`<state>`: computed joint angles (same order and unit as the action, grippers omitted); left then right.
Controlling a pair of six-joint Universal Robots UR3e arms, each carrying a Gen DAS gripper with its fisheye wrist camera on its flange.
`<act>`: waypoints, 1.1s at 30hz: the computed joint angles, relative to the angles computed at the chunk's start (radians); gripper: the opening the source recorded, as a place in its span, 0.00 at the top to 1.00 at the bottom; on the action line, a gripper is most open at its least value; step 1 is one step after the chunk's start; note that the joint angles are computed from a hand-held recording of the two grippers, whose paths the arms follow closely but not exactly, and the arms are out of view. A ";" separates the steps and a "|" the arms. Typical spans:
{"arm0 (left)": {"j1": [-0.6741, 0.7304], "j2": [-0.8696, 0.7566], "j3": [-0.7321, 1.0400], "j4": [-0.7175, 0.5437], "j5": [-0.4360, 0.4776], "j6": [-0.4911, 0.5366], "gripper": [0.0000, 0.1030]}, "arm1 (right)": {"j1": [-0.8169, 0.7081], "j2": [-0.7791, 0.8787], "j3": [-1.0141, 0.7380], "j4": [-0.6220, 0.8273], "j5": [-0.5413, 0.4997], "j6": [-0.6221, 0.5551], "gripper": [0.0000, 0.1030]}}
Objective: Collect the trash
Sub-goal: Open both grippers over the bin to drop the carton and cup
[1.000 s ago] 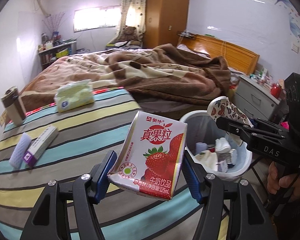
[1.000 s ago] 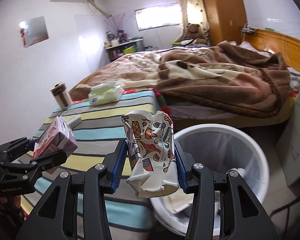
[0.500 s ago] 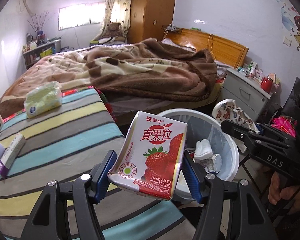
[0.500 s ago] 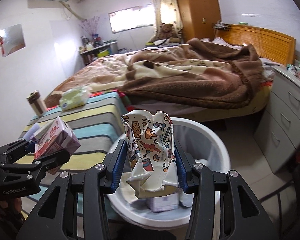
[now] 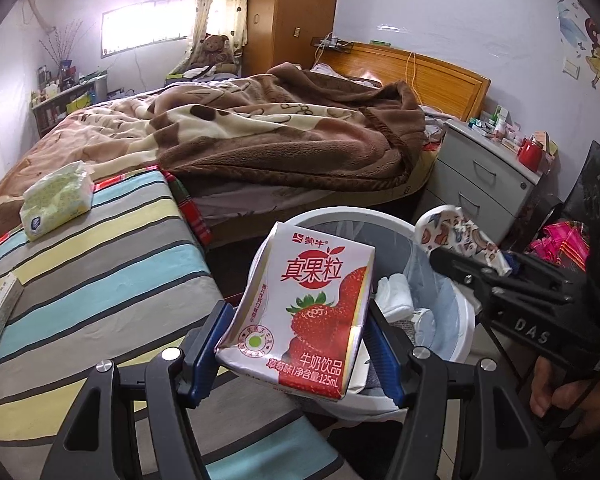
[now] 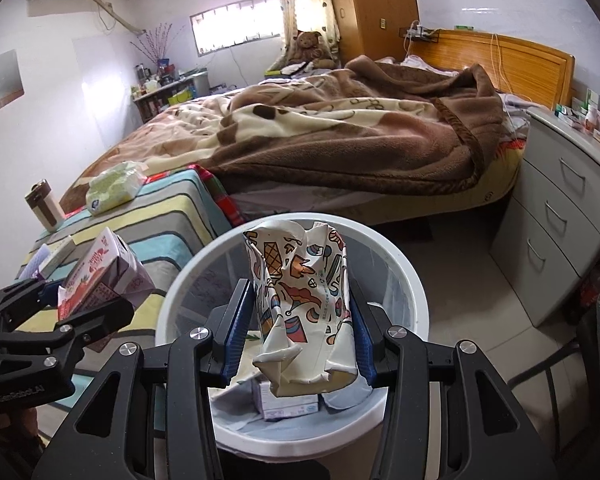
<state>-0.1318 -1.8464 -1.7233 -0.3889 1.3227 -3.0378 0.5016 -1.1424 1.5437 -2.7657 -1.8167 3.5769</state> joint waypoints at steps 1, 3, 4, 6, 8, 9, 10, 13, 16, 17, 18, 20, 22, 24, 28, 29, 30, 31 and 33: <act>-0.005 -0.008 0.010 -0.002 0.004 -0.004 0.37 | -0.002 0.000 0.002 0.002 0.002 -0.001 0.55; -0.010 -0.017 0.018 0.000 -0.001 -0.003 0.37 | -0.006 -0.002 0.004 0.006 0.002 0.000 0.55; -0.012 -0.024 0.027 -0.002 -0.003 -0.007 0.37 | -0.008 -0.002 0.004 0.011 0.000 0.003 0.55; -0.014 -0.037 0.038 0.001 -0.009 -0.018 0.37 | -0.007 -0.001 0.004 0.014 -0.010 0.007 0.55; -0.013 -0.046 0.048 -0.004 -0.014 -0.024 0.37 | -0.009 0.001 0.003 0.019 -0.012 0.009 0.55; -0.016 -0.052 0.055 -0.003 -0.014 -0.023 0.37 | -0.011 0.001 0.003 0.023 -0.011 0.012 0.55; -0.022 -0.058 0.063 -0.006 -0.007 -0.025 0.37 | -0.011 0.003 0.000 0.028 -0.013 0.014 0.55; -0.033 -0.070 0.077 -0.003 0.001 -0.029 0.37 | -0.011 0.005 -0.002 0.034 -0.018 0.018 0.54; -0.034 -0.072 0.081 -0.002 -0.003 -0.035 0.37 | -0.008 0.010 -0.009 0.036 -0.028 0.020 0.53; -0.033 -0.070 0.081 -0.001 -0.004 -0.039 0.37 | -0.008 0.012 -0.015 0.041 -0.033 0.022 0.51; -0.030 -0.066 0.077 0.002 -0.008 -0.041 0.35 | -0.009 0.011 -0.013 0.039 -0.035 0.024 0.40; -0.026 -0.059 0.070 0.007 -0.014 -0.040 0.32 | -0.011 0.008 -0.007 0.028 -0.032 0.026 0.32; -0.023 -0.050 0.062 0.007 -0.015 -0.042 0.31 | -0.009 0.005 -0.001 0.018 -0.032 0.028 0.32; -0.018 -0.037 0.048 0.009 -0.018 -0.044 0.31 | -0.005 0.004 0.002 0.012 -0.032 0.030 0.32; -0.005 -0.007 0.016 0.018 -0.020 -0.050 0.31 | 0.004 0.005 -0.006 0.008 -0.033 0.031 0.32; -0.002 0.001 0.007 0.022 -0.019 -0.051 0.31 | 0.008 0.006 -0.013 0.011 -0.035 0.031 0.32; 0.003 0.012 -0.004 0.026 -0.019 -0.051 0.31 | 0.011 0.007 -0.017 0.011 -0.037 0.031 0.32; 0.011 0.025 -0.017 0.028 -0.022 -0.049 0.31 | 0.014 0.010 -0.024 0.013 -0.037 0.030 0.32; 0.024 0.046 -0.038 0.033 -0.026 -0.049 0.31 | 0.022 0.013 -0.034 0.016 -0.042 0.029 0.32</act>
